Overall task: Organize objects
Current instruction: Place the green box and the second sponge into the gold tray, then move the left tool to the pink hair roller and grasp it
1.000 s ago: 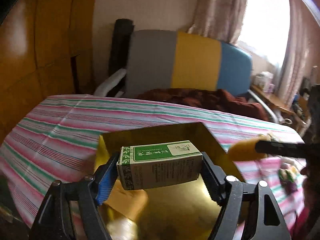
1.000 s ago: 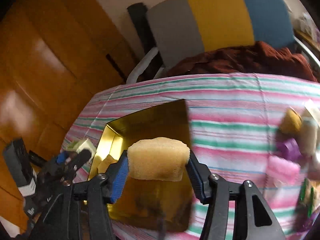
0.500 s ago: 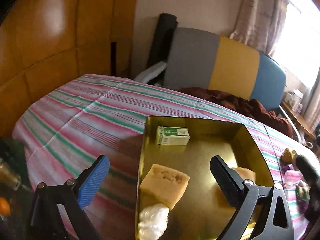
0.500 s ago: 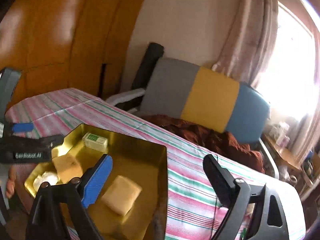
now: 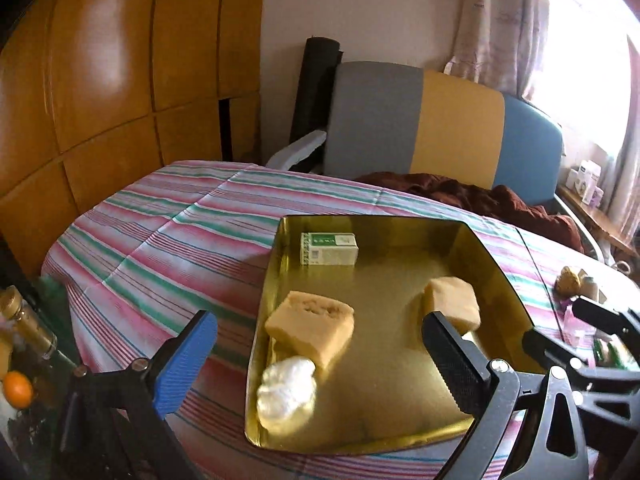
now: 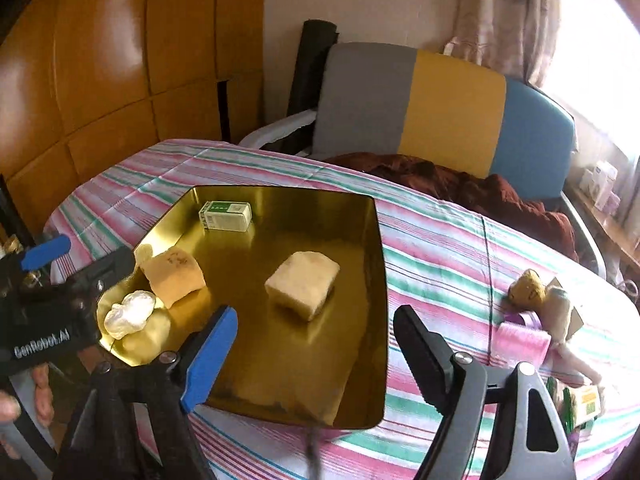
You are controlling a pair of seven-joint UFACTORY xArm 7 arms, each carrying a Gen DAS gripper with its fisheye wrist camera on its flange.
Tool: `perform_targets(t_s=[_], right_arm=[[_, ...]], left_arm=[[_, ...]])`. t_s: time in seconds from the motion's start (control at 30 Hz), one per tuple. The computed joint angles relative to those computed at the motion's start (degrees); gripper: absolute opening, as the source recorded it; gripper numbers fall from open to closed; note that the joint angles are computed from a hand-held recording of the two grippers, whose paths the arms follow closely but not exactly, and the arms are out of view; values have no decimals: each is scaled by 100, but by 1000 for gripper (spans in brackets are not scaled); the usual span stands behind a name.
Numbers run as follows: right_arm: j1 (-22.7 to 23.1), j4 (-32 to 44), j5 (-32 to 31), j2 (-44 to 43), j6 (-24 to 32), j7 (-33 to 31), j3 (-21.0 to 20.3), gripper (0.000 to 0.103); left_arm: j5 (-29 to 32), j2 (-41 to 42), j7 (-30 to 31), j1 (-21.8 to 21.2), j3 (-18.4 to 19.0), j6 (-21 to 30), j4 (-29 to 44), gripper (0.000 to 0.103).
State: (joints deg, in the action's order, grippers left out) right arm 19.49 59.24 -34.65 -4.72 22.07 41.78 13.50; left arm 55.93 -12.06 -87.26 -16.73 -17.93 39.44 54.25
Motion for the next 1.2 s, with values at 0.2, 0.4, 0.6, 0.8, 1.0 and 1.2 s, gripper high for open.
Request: perform_targets(t_s=[0.2,0.4,0.6,0.8,1.0,1.2], right_arm=[[-142,-299,141,-269,-89,24,6,82],[-350,-552,156,-467,-278,112,17,82],[-593,-740,133,-621,-412,139,66,85],[-889,-924,157,-817,-431,123,60,86],[-1228,-1060,135,-1005,-388,81,11,86],[-1543,-1016,-37,-1085,-342,-190,-32,86]], left_arm=[[-80,133,172,-165,-87,235,135,103],[50,222,194,-336,-108,405,247,103],[114,326,319,-498,-99,480,418,103],[164,445,492,-628,-41,339,551,103],[230,595,631,-748,-23,297,718,103],[271,762,841,-907,36,292,913,103]])
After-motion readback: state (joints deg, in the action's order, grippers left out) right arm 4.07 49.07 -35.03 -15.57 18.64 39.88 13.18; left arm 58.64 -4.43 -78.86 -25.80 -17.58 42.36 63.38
